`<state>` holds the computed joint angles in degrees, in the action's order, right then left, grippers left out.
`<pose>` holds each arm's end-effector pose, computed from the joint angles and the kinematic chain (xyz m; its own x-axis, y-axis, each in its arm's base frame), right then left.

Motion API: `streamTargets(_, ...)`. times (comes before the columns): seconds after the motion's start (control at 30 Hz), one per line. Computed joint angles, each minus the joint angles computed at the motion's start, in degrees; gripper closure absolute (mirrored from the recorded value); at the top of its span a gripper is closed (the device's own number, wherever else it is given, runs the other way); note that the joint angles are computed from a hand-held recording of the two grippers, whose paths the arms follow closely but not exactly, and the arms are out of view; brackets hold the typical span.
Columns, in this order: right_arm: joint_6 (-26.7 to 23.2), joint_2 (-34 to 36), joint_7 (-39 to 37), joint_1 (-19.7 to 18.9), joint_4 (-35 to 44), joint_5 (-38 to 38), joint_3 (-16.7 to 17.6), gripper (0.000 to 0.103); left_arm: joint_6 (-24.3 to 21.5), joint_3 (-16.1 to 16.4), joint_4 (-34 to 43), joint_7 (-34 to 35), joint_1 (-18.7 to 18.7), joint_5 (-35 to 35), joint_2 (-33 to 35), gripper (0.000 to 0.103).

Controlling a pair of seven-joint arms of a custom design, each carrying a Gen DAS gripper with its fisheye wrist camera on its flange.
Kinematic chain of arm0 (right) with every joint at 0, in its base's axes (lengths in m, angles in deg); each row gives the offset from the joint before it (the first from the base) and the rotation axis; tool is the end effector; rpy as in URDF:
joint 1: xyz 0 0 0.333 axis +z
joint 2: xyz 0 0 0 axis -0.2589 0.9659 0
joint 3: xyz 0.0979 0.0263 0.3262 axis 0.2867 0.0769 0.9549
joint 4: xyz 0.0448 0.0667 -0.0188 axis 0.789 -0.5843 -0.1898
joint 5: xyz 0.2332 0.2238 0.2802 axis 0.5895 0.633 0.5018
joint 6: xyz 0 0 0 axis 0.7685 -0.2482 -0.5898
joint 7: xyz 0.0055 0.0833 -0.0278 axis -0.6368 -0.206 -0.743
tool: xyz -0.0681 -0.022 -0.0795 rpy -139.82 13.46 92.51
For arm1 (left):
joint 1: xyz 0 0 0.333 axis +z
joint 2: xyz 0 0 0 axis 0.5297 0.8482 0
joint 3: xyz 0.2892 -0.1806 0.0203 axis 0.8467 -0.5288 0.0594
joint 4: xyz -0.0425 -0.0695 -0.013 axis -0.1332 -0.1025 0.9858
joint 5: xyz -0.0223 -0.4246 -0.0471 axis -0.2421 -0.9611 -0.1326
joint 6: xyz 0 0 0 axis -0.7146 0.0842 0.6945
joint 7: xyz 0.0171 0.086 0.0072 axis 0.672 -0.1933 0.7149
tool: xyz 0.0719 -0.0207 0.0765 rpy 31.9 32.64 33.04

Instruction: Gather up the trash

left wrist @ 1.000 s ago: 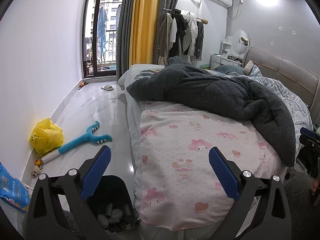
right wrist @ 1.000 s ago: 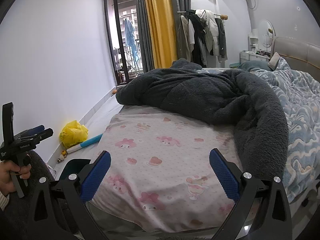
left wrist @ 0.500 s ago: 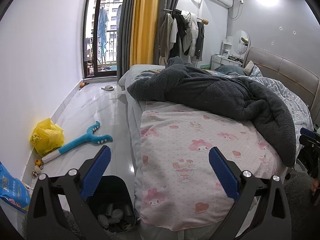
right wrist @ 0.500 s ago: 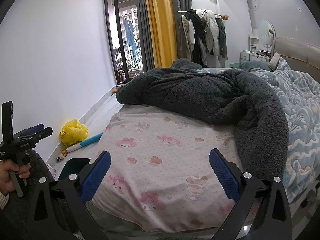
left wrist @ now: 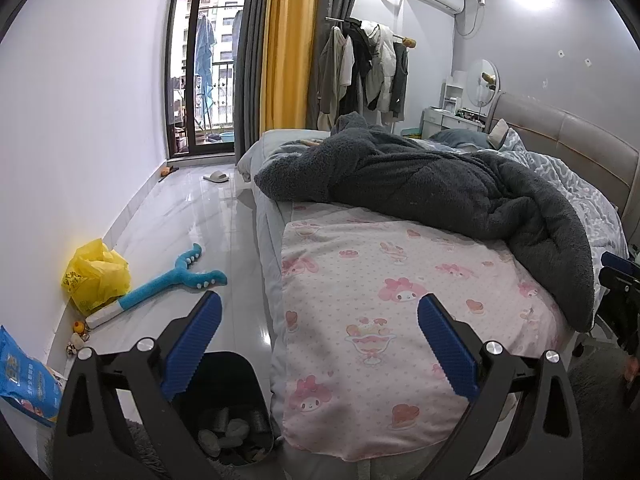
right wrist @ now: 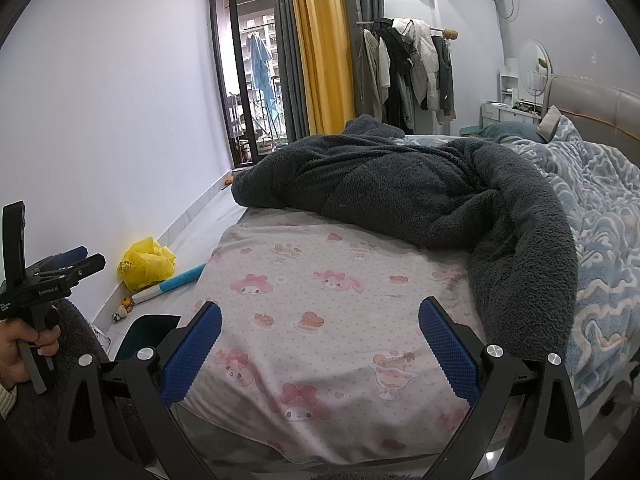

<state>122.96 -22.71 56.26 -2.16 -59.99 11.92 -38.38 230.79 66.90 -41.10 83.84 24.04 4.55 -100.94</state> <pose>0.6000 0.1348 0.6811 0.5222 -0.8437 -0.1244 -0.4906 -0.1778 -0.8531 0.5132 -0.2328 0.6752 0.1974 -0.9778 0.0703 -0.5026 -0.1625 -0.8491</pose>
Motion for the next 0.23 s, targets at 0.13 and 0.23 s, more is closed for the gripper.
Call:
streamTargets(0.13, 0.0, 0.0, 0.2, 0.0, 0.0, -0.2, 0.0, 0.003, 0.0, -0.1, 0.1, -0.2, 0.1, 0.4, 0.0, 0.003)
streamTargets(0.23, 0.0, -0.1, 0.2, 0.0, -0.1, -0.1, 0.0, 0.003, 0.0, 0.1, -0.1, 0.2, 0.1, -0.1, -0.2, 0.003)
